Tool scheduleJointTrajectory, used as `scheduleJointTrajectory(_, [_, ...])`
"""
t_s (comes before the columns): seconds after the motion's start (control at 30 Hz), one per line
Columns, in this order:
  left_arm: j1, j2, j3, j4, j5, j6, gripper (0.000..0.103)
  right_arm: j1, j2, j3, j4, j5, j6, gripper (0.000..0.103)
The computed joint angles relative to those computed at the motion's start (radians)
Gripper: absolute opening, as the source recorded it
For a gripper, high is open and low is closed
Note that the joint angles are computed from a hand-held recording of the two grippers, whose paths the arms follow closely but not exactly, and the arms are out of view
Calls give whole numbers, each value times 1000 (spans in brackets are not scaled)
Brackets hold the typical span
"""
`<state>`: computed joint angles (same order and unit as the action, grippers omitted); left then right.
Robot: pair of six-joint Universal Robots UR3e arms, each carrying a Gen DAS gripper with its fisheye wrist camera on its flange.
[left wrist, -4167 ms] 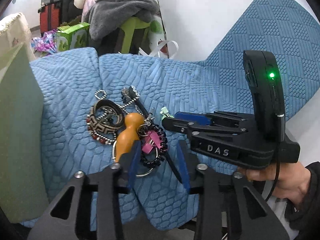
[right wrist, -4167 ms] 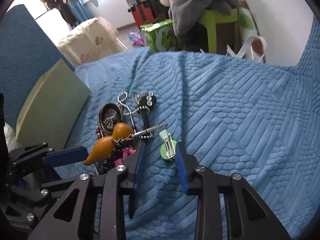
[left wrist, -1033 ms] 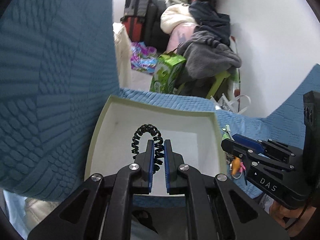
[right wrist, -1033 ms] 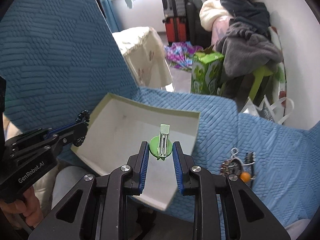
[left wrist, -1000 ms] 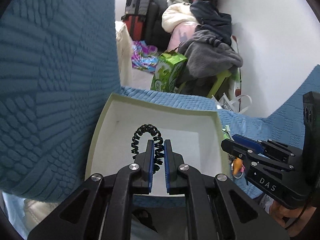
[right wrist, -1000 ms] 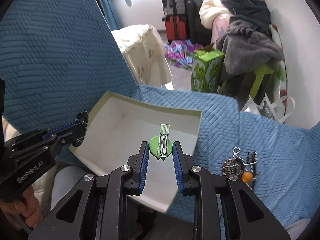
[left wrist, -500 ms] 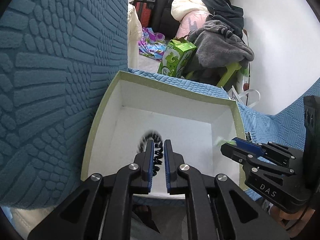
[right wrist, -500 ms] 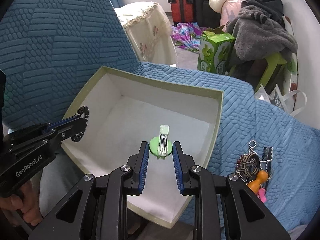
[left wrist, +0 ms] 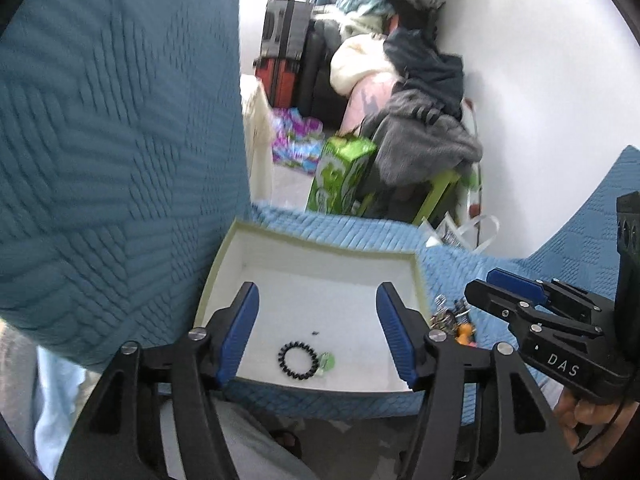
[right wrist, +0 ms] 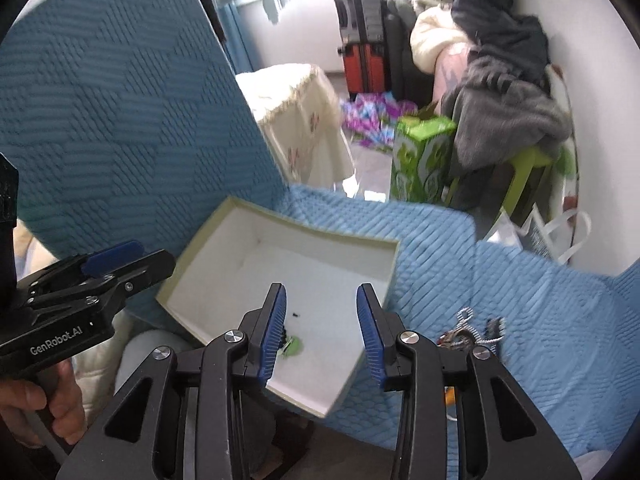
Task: Organize jewelry
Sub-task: 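Open both grippers to drop the hair tie and green clip into the box, then grasp the orange gourd pendant with the left gripper while the right grasps the pink ribbon clip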
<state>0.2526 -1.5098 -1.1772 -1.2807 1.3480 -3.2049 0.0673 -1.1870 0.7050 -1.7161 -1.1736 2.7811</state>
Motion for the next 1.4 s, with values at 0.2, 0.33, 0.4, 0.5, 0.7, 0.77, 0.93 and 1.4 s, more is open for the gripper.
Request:
scheduleJointTrajectory(0.2, [-59,15,89,-7,33,-39,62,-78,-86,-1,16,66,-32,35])
scheduleJointTrajectory(0.33, [-124,4,130,19,90,-66,62,-144,-152,48,-1,112,-58,35])
scheduleJointTrajectory(0.4, [-154,2,132,45,110,-86,62,-176,-197,104,-34,132,-71,35])
scheduleJointTrajectory(0.5, [-193,-9,139,67,135,-100,62,-229,-253,181,-62,164,-92,35])
scheduleJointTrajectory(0.7, [-300,-51,155,87,190,-144,62,-329,-319,256,-43,216,-133,35])
scheduleJointTrajectory(0.77, [-335,-65,154,101,215,-164,62,-362,-356,303,-30,235,-168,35])
scheduleJointTrajectory(0.93, [-402,-75,118,143,256,-182,62,-426,-432,430,-59,246,-233,35])
scheduleJointTrajectory(1.4, [-531,-112,-72,373,297,-236,62,-621,-576,823,-239,318,-325,35])
